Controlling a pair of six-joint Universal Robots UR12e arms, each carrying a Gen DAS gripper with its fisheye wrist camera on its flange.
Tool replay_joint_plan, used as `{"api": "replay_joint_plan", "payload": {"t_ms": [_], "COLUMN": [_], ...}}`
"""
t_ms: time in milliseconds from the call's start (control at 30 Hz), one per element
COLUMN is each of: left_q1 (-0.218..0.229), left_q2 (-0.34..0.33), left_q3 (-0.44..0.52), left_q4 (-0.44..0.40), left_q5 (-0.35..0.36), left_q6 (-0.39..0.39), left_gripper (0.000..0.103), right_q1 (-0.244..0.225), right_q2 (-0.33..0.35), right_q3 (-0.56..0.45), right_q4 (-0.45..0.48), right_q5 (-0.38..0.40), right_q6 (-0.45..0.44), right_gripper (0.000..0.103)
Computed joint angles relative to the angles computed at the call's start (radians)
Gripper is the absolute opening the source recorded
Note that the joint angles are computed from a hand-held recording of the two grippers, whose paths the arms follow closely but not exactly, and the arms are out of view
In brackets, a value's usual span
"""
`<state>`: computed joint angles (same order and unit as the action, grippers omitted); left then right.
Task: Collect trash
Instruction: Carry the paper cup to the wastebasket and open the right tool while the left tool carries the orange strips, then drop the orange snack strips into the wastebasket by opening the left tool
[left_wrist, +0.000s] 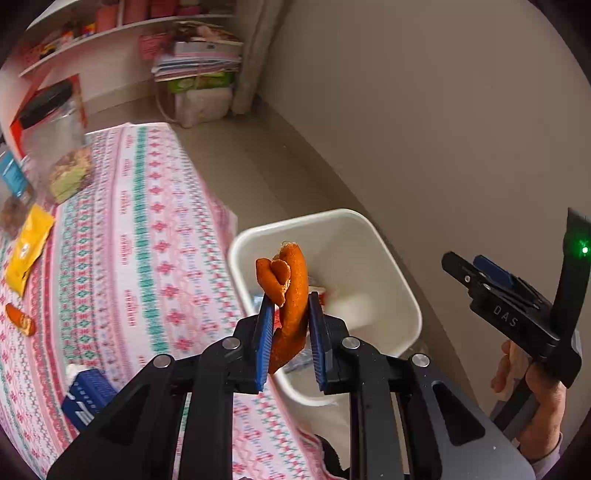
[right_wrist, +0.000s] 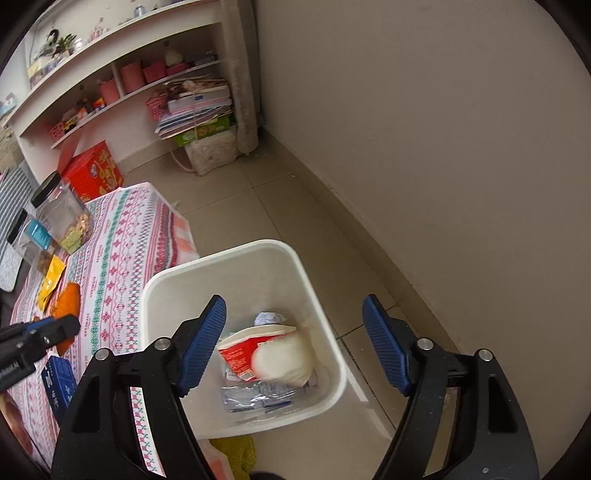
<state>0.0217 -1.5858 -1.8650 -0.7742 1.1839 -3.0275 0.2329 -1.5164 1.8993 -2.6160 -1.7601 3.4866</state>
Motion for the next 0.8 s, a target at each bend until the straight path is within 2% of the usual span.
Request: {"api": "replay_joint_plan", "payload": {"t_ms": [267,500,567,633,800], "left_q1": [-0.057,-0.088,-0.094,-0.095,-0.092], "left_q2": [-0.013,-0.030,-0.037,-0.036,-0.021], "left_q3": [0.009,0.014,0.017,0.013,-0.007], "left_q4": [-0.010,-0.006,-0.007,-0.001,0.043], "left_q5": [0.009,-0.005,-0.006,-0.001,0.028], "left_q6": [0.028,0.033,0.026,0.023,0.041], "left_gripper": [0.019,0.019,0.022,0.030,0.033], "right_q1": [-0.028,-0.040,-0.039,-0.038,-0.021], "right_q2": [-0.022,-0.039,-0.040,-0.041,-0.037], "right_q3": [0.023,0.038,0.038,0.037,0.032], "right_q4": [0.007,0.012,0.014,0.016,0.005], "right_q5": [-0.016,-0.031,-0.042,-0.052,-0.099], "right_q6": [0.049,0.075,0.079,0.089,0.091], "right_gripper": [0.076,0.078,0.079,0.082,0.090]}}
